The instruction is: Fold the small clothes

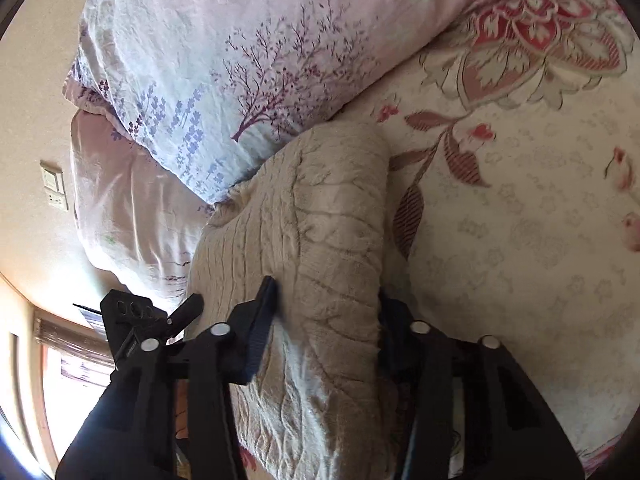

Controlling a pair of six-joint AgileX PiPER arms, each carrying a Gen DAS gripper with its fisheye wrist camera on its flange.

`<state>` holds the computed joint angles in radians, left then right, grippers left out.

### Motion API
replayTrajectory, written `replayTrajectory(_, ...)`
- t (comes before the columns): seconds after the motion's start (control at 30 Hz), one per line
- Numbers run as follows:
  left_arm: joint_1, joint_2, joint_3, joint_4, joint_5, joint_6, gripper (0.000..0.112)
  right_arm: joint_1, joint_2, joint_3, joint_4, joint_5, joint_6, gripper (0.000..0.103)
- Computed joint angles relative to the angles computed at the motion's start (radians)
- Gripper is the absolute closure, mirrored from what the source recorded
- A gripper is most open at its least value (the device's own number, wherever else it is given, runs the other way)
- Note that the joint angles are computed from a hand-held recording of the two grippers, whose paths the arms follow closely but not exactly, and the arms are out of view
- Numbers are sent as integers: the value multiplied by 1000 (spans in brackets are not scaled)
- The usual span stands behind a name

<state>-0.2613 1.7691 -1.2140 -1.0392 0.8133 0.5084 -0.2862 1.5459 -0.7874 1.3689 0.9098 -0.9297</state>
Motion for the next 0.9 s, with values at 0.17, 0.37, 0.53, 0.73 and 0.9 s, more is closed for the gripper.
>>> replayTrajectory(0.17, 58, -23, 65, -106, 37, 100, 69, 6, -14, 31, 52, 14, -25, 69)
replayTrajectory(0.37, 151, -75, 97, -77, 124, 133, 73, 100, -33, 31, 78, -19, -11, 70)
replayTrajectory(0.53, 321, -168, 147, 15, 239, 142, 73, 275, -12, 0, 101, -66, -9, 71)
replayTrajectory(0.73, 509, -192, 100, 156, 312, 171, 71, 519, 20, -81, 53, -225, 30, 71)
replayTrajectory(0.9, 530, -227, 167, 176, 232, 216, 61, 532, -41, -83, -64, -296, 143, 58)
